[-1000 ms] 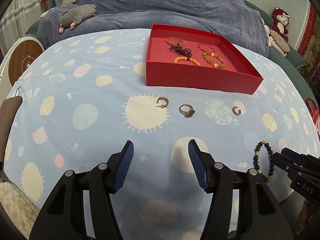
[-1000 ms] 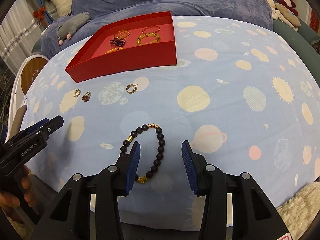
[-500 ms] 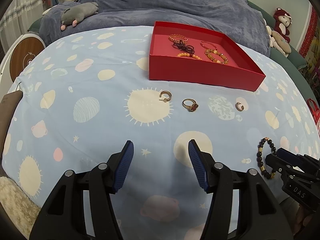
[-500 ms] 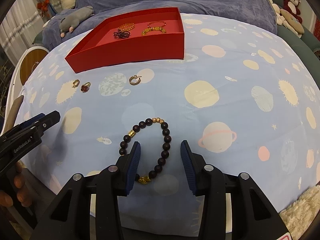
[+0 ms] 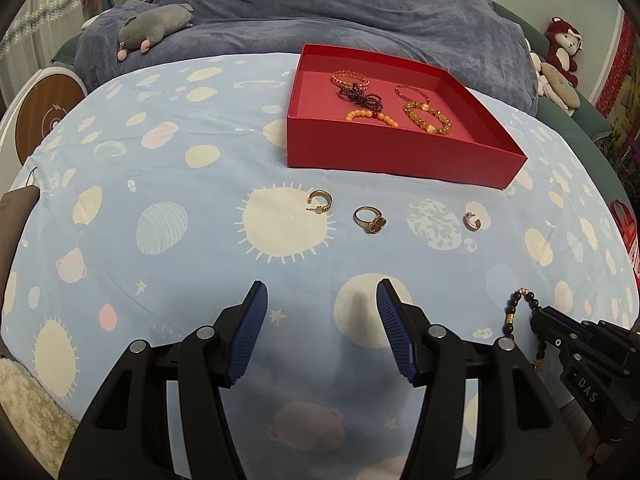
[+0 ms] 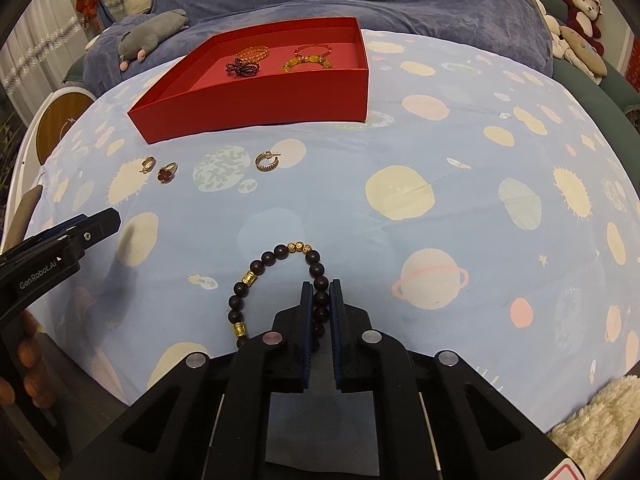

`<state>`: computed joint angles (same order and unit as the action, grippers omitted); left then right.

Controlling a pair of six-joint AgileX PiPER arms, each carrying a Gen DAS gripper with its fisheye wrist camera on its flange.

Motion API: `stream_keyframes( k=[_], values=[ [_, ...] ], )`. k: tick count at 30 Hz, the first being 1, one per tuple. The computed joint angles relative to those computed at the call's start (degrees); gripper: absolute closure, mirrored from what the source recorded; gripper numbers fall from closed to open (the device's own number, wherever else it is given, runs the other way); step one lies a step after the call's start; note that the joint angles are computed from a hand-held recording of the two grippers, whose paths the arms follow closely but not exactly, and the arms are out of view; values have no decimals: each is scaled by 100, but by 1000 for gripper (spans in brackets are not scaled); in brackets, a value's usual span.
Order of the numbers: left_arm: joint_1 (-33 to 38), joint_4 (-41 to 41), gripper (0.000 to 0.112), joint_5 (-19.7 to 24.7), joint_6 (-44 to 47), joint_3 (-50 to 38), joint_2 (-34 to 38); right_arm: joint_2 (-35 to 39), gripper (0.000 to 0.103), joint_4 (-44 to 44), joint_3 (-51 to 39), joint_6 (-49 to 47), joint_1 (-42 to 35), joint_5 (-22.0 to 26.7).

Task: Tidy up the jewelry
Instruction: 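Grasp the black-and-gold bead bracelet with the right tool while the left tool grasps a gold ring, then carry the black bracelet and gold ring over the red box with both tools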

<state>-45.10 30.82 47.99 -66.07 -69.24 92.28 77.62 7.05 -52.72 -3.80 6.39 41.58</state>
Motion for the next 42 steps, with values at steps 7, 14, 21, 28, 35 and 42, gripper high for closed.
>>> stream_keyframes(
  k=[7,14,21,28,35,42],
  values=[
    [298,-411,58,-193,345,-448,374,-12,95,283,-50,-161,-66,54],
    [420,-547,59,-132,618,-1175,1013,73,95,494,-130,-249,-108,89],
    [505,-600,82,-63,742,-1551,1382,202,95,687,-238,-322,-140,95],
    [479,-576,93,-184,735,-1335,1244,275,95,813,-328,-337,-141,109],
    [468,-593,94,-249,616,-928,799,171,95,908,-458,-344,-158,204],
    [356,-573,94,-11,505,-741,361,15,95,1049,-694,-318,-220,400]
  ],
)
